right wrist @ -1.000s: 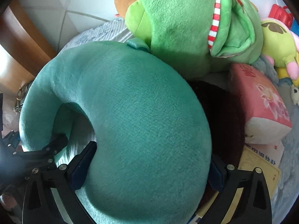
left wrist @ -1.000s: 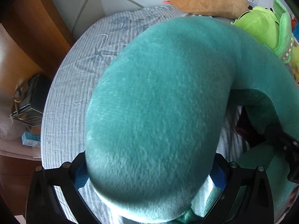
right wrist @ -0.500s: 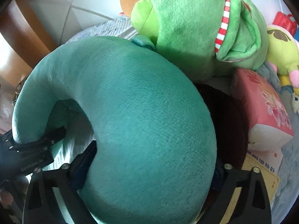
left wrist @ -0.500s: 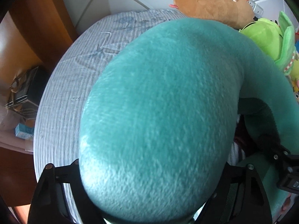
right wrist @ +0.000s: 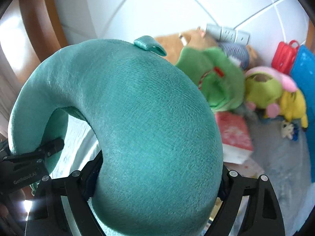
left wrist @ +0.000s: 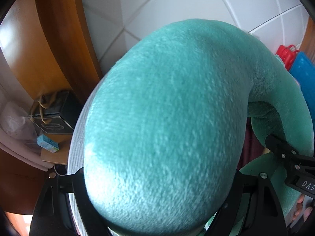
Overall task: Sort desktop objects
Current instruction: 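Lift the teal neck pillow with both grippers toward the blue crate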
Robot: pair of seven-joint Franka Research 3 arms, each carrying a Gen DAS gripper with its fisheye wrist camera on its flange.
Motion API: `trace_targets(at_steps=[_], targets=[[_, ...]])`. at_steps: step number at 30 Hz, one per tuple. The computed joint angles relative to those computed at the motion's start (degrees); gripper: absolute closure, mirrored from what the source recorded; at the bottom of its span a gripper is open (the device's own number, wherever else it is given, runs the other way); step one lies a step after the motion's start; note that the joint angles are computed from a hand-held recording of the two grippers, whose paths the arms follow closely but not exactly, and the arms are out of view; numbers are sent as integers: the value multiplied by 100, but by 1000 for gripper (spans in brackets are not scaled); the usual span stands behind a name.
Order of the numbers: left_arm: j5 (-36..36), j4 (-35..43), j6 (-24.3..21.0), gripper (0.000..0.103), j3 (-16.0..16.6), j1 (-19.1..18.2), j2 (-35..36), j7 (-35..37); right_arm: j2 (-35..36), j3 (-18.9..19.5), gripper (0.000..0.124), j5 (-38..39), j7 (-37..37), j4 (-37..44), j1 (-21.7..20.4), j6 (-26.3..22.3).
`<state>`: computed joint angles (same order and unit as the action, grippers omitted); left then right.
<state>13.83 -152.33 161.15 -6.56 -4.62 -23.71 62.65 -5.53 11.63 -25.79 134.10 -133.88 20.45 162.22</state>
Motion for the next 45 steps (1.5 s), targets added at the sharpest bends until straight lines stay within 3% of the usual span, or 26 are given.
trace_targets(at_steps=[9,13,17,20,28,31,38,45], targets=[[-319,-441,-450,20,-160,-669,-1150,-78,-1708,258,34,508,-245,-1119,-296,-337],[-358,-476,-663,20,-433,-907,-1401,-406,-2478,120,34,1041,-766,-1695,-310,-409],[-268,-346,-1009,20,-820,-1118,-1578,-942,-3206,-206,34,1501,-1420,-2231,-272,-477],[-37,-29,-1188,20,-1234,-1123,-1424,-1558,-3690,-671,34,1778,-2122,-2581,-243,-472],[848,1215,-1711,19,-2372,-1124,-324,-3580,-4987,-1886,34,2112,-4155,-3164,-536,-1006],[1194,1738,-1999,19,-2608,-1189,148,-4054,-5235,-2327,34,2197,-4859,-3162,-794,-1298],[1802,2545,-2356,19,-2576,-1551,917,-4386,-5424,-2621,34,2529,-5662,-3072,-1389,-1629],[2181,2907,-2137,19,-2127,-1996,1354,-4161,-5378,-2387,34,2900,-5894,-3013,-2035,-1624]])
